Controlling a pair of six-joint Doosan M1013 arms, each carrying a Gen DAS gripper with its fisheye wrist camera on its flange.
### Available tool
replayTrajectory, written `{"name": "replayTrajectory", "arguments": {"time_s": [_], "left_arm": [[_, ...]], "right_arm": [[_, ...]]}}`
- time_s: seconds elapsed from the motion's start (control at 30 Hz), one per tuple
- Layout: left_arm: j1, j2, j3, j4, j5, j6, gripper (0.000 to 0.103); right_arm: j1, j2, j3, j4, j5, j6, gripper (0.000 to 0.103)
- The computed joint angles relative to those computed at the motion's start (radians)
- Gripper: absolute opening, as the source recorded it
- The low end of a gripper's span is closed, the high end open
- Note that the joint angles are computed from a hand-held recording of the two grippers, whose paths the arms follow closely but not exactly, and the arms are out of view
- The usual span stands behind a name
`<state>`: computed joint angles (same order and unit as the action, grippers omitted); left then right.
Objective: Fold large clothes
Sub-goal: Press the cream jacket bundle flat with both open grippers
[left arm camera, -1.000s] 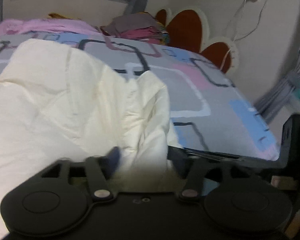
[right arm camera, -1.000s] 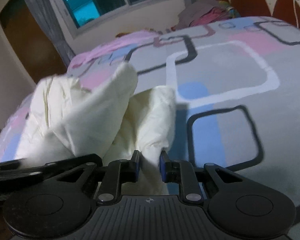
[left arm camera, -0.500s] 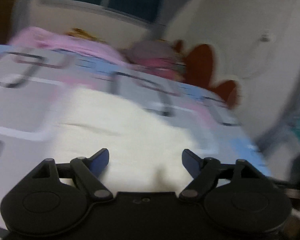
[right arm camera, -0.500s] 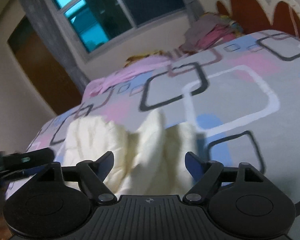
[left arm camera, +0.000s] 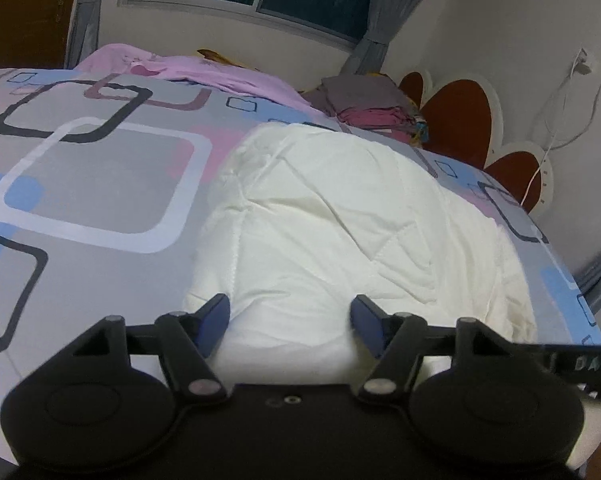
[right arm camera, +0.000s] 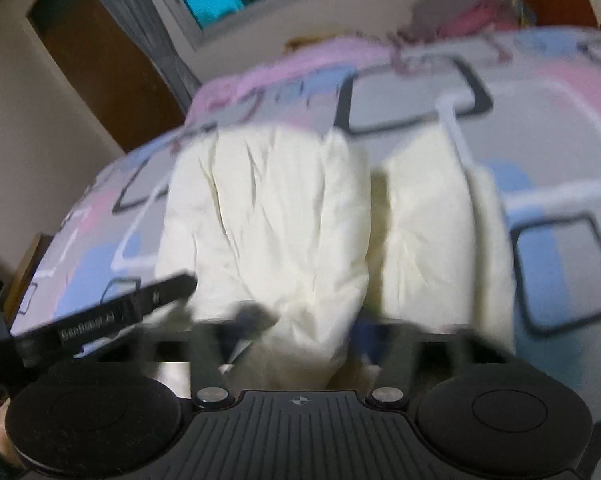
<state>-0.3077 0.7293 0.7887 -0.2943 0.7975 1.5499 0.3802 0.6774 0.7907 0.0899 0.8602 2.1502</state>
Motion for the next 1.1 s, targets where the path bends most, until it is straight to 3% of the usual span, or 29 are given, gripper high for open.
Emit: {"name": "replayTrajectory", "arguments": {"time_s": [0.07, 0.17, 0.3, 0.47, 0.57, 0.63, 0.77, 0.97, 1.1], "left_arm": [[0.003, 0.002, -0.005, -0.015, 0.009, 0.019, 0.066], [0.006, 0.02, -0.044, -0.063, 0.047, 0.083, 0.065], [-0.003, 0.032, -0.058, -0.128, 0.066, 0.167, 0.065], [-0.029, 0.04, -0.038, -0.069, 0.038, 0.228, 0.066], [-0.03, 0.035, -0.04, -0.058, 0.051, 0.224, 0.065], [-0.035, 0.031, -0.03, -0.033, 0.039, 0.22, 0.066], [-0.039, 0.021, -0.009, -0.031, 0.013, 0.211, 0.067], [-0.044, 0.011, 0.016, -0.031, -0.02, 0.221, 0.067], [-0.037, 0.01, 0.029, -0.082, -0.037, 0.272, 0.068]], "right_arm": [[-0.007, -0.019, 0.036, 0.012, -0.031, 0.002, 0.019], [0.003, -0.04, 0.059, -0.116, -0.034, 0.039, 0.009], [0.008, -0.042, 0.09, -0.267, 0.006, 0.121, 0.008], [-0.011, -0.068, 0.205, -0.258, -0.112, 0.212, 0.007], [-0.012, -0.087, 0.222, -0.247, -0.108, 0.236, 0.009], [-0.009, -0.087, 0.184, -0.27, -0.062, 0.245, 0.012], [0.018, -0.082, 0.129, -0.489, -0.059, 0.296, 0.012], [0.036, 0.024, -0.012, -0.655, -0.002, 0.303, 0.012], [0.039, 0.063, -0.007, -0.694, 0.027, 0.307, 0.013]]}}
